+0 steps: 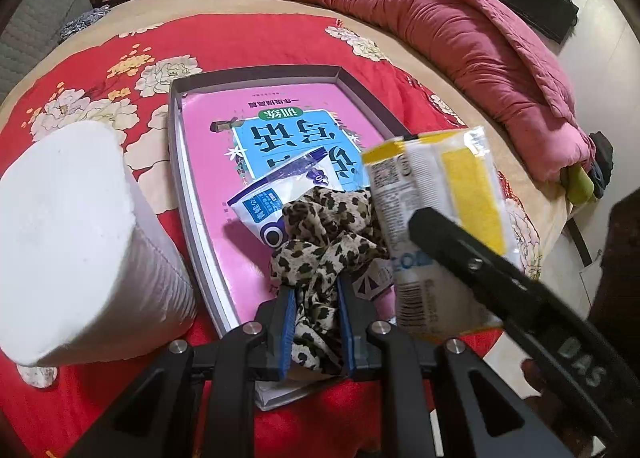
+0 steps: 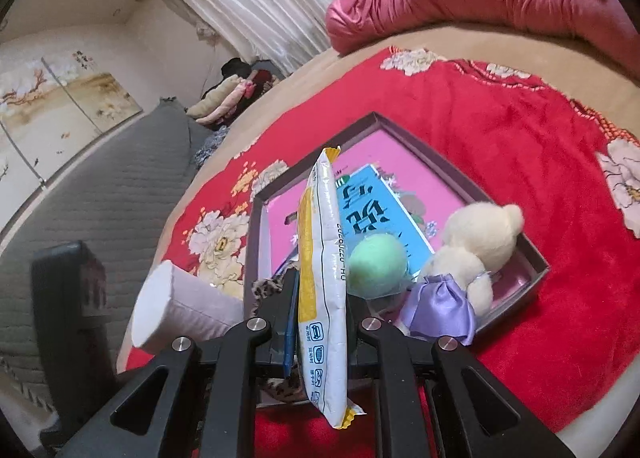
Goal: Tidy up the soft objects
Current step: 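Lower the yellow-white packet into the tray and open the right tool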
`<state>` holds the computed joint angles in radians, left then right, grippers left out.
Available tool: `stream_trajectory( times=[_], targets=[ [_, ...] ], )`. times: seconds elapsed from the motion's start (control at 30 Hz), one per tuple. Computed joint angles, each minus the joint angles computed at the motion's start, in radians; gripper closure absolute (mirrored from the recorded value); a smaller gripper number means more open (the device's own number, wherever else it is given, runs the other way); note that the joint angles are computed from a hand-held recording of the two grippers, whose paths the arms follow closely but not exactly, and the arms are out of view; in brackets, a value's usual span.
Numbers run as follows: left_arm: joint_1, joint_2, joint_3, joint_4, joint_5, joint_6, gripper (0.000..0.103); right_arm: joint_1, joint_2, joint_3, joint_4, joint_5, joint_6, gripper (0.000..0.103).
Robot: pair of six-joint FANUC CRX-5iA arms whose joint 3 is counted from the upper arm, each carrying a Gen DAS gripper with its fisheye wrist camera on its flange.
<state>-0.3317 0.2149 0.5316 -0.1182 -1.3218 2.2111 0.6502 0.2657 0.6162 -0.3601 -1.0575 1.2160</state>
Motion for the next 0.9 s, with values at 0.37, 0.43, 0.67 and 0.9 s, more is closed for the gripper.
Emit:
stream_trajectory(
  times=[0.37,0.43,0.67,0.9],
  targets=[
    [0.006,-0.003,-0.007,0.010,0.005,-0.008,0.082,0.068,0.036,-0.025,0.242,-0.002,-0.042,0.084],
    [0.006,-0.004,-0.009,0.011,0.005,-0.006,0.082,0.072,0.035,-0.034,0.259,-0.001,-0.045,0.082],
    [0.009,-0.006,-0.010,0.013,0.004,-0.009,0.082,0.093,0.008,-0.085,0.355,0.048,-0.083,0.066],
    [0.009,-0.009,-0.015,0.016,0.009,-0.008,0.082,0.125,-0.046,-0.147,0.518,0.062,-0.135,0.056]
  ],
)
